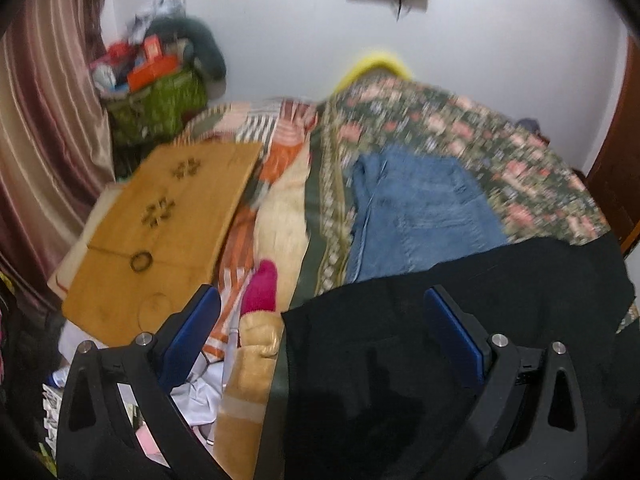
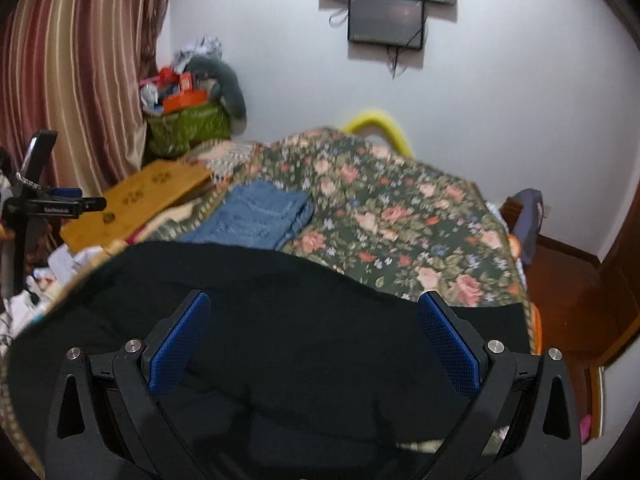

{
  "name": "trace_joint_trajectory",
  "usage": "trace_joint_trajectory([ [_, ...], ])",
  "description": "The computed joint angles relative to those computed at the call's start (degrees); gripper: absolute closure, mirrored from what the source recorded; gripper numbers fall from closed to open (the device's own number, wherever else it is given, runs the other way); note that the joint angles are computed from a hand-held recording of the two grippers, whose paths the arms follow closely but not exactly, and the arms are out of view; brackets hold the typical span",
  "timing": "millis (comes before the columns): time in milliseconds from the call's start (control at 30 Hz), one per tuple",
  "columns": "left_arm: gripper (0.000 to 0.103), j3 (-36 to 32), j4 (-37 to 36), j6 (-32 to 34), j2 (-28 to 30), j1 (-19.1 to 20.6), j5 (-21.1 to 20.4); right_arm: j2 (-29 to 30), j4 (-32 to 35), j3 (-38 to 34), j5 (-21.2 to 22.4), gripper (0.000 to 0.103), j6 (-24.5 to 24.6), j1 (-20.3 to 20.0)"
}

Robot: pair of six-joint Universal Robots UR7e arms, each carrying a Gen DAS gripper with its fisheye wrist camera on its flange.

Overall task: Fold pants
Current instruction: 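Lower both tools and grasp the black trousers' waistband edge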

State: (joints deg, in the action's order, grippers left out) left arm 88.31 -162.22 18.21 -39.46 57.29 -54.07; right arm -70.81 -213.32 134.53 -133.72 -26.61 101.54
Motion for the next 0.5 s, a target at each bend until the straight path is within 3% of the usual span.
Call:
trace_joint_trajectory([
  [267,0.033,-7.74,13.55,-5.15,6.02,3.73,3.08,-0.72,17.52,-7.02,9.3,0.001,4.83,-11.28],
  [400,0.041,-9.15,18.83,-8.18,6.33,5.06,0.58,-0.83,24.51,-10.39,14.55,0.004,4.44,-14.94],
  [500,0.043,-9.43,20.16,-8.61,6.21,5.53,-2.16,0.41,24.77,-11.69,17.67,0.004,1.42,-16.58],
])
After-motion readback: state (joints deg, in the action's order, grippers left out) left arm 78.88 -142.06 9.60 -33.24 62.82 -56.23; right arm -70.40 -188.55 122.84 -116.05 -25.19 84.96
